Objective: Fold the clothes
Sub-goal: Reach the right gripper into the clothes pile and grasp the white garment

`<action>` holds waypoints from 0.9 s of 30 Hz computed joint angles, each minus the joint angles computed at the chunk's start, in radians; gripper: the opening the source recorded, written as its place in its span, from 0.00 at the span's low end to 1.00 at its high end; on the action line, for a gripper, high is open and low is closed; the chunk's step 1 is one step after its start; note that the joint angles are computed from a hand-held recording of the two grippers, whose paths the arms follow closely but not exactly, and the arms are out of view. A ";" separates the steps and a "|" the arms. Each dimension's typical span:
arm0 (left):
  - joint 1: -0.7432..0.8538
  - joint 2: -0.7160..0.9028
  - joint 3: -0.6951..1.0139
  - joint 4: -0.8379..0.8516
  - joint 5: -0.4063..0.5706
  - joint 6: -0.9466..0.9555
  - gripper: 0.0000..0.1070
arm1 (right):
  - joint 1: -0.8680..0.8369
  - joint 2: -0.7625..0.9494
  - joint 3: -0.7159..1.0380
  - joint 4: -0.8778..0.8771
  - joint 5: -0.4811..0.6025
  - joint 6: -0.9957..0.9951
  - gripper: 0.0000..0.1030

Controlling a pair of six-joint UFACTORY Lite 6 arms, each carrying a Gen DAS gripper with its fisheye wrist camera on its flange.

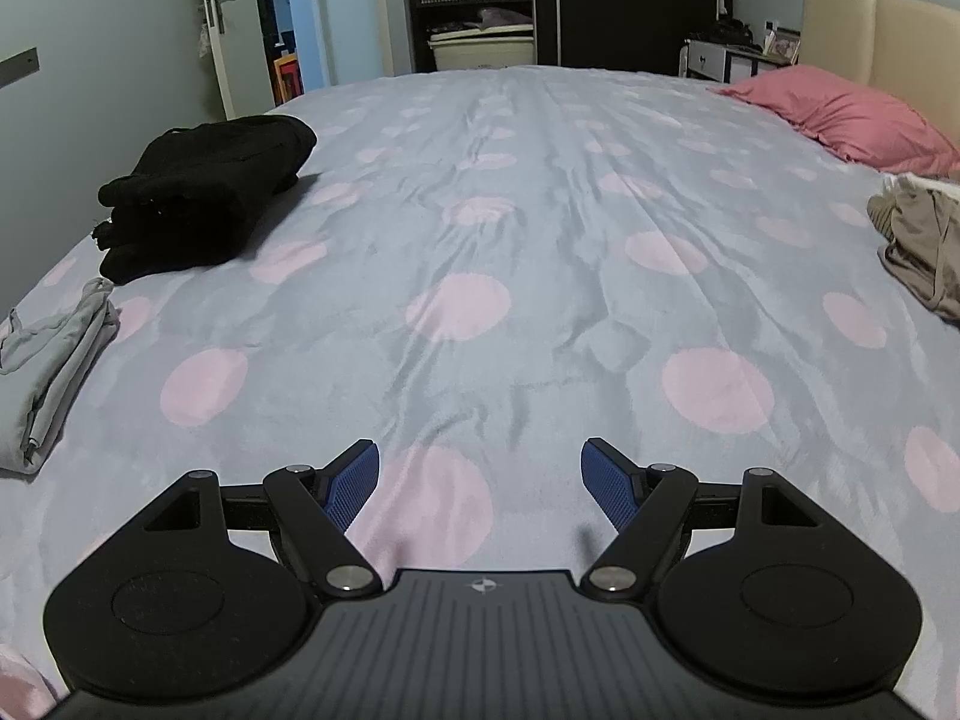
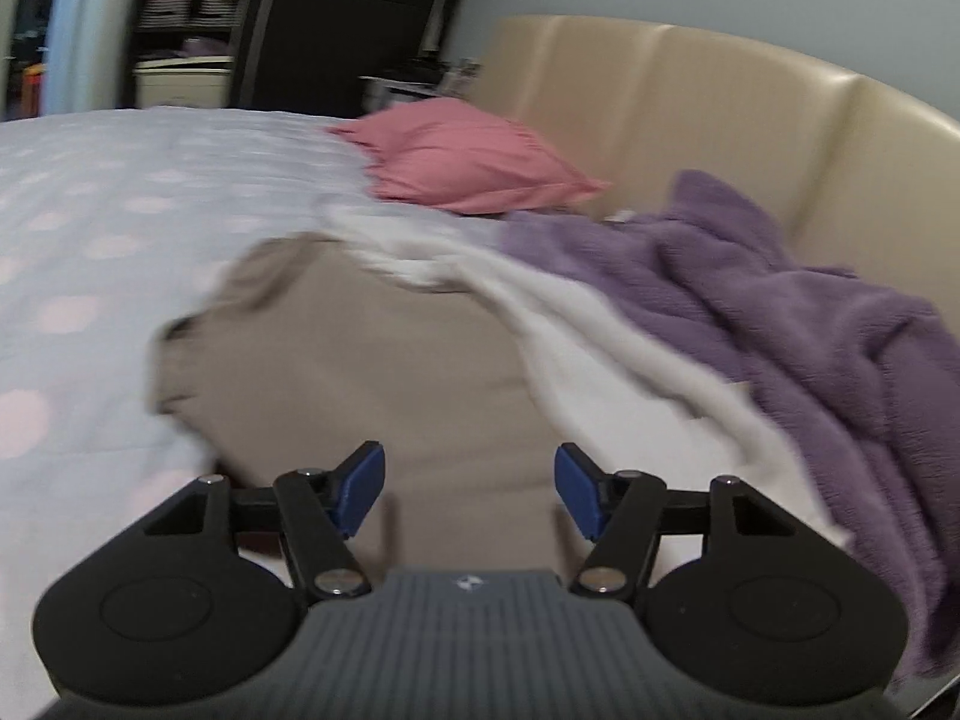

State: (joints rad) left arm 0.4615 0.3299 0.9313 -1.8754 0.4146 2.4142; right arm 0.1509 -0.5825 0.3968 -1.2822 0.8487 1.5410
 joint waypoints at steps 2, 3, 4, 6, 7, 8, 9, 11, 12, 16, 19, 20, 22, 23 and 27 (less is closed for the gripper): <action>-0.007 0.009 0.002 -0.023 -0.007 0.025 0.69 | -0.173 -0.016 -0.010 -0.044 -0.096 -0.064 0.63; -0.011 0.014 0.003 -0.035 -0.011 0.038 0.69 | -0.260 -0.004 -0.008 -0.075 -0.153 -0.079 0.63; -0.015 0.019 0.004 -0.047 -0.015 0.051 0.69 | -0.339 0.032 0.001 -0.120 -0.221 -0.068 0.63; -0.028 0.029 0.012 -0.076 -0.030 0.079 0.69 | -0.459 0.098 0.023 -0.195 -0.322 -0.038 0.57; -0.034 0.036 0.018 -0.084 -0.037 0.083 0.69 | -0.497 0.123 0.036 -0.220 -0.358 -0.022 0.54; -0.039 0.042 0.023 -0.088 -0.042 0.085 0.69 | -0.534 0.149 0.050 -0.246 -0.393 -0.005 0.48; -0.045 0.048 0.028 -0.094 -0.048 0.089 0.69 | -0.568 0.178 0.065 -0.282 -0.423 0.023 0.38; -0.055 0.059 0.036 -0.112 -0.060 0.104 0.69 | -0.586 0.220 0.095 -0.309 -0.436 0.053 0.16; -0.059 0.064 0.039 -0.120 -0.065 0.113 0.69 | -0.591 0.238 0.112 -0.307 -0.435 0.051 0.08; -0.076 0.086 0.054 -0.156 -0.087 0.152 0.69 | -0.564 0.252 0.147 -0.306 -0.376 0.063 0.07; -0.080 0.094 0.059 -0.157 -0.090 0.153 0.69 | -0.500 0.161 0.138 -0.180 -0.376 -0.042 0.07; -0.078 0.095 0.062 -0.142 -0.089 0.137 0.69 | -0.454 0.134 0.136 -0.125 -0.343 -0.089 0.07; -0.075 0.096 0.065 -0.113 -0.085 0.107 0.69 | -0.374 0.079 0.121 -0.071 -0.302 -0.121 0.07; -0.076 0.096 0.067 -0.102 -0.084 0.094 0.69 | -0.335 0.052 0.116 -0.045 -0.287 -0.136 0.07; -0.074 0.078 0.060 -0.064 -0.069 0.068 0.69 | -0.142 -0.020 0.115 0.025 -0.195 -0.154 0.06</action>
State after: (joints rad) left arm 0.3871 0.4076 0.9911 -1.9397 0.3460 2.4821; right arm 0.0092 -0.6021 0.5122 -1.2570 0.6542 1.3870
